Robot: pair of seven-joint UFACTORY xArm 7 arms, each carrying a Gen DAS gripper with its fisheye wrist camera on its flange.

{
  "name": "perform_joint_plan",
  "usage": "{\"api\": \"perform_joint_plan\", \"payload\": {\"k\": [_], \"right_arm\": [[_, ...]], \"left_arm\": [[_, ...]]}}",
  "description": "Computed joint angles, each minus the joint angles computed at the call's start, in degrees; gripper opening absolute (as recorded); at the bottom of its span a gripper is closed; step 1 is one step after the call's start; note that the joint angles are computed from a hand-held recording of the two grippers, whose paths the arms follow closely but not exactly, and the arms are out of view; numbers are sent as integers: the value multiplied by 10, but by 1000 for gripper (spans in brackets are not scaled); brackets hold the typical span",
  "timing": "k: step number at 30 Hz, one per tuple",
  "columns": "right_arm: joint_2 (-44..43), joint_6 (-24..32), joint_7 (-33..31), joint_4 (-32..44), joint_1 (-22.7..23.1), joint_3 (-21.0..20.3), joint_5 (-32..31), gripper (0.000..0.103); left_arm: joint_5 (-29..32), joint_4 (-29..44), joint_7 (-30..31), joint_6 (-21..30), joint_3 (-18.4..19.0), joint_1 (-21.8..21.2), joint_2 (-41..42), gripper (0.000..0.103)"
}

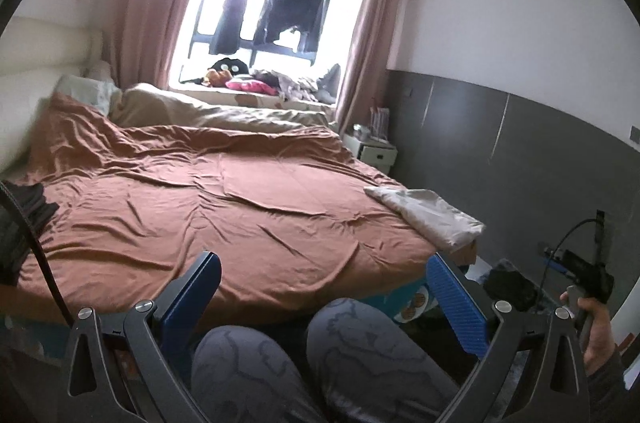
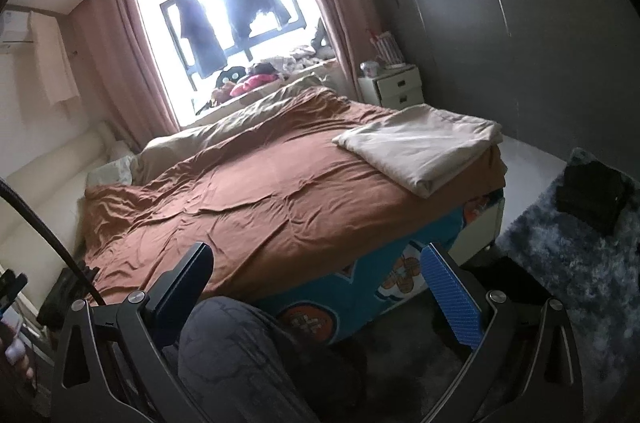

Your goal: Fold large clothes

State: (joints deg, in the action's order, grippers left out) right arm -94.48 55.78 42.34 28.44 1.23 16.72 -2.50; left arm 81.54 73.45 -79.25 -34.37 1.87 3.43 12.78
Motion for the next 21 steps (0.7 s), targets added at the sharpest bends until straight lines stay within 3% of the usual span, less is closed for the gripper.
{"api": "perform_joint_plan", "payload": {"k": [3, 6, 16, 21], "right_arm": [[-14, -13, 14, -25, 8, 18, 9, 103], [-14, -22, 29, -40, 25, 31, 22, 103], [13, -41, 41, -39, 48, 46, 10, 103], [11, -37, 41, -43, 66, 59, 2, 103]], "left_arm": [[-64, -59, 85, 11, -2, 1, -24, 103], [-96, -91, 125, 16, -10, 8, -35, 103], [-150, -133, 173, 18, -27, 18, -54, 103], [-209, -161, 248, 44, -35, 0, -74, 103]]}}
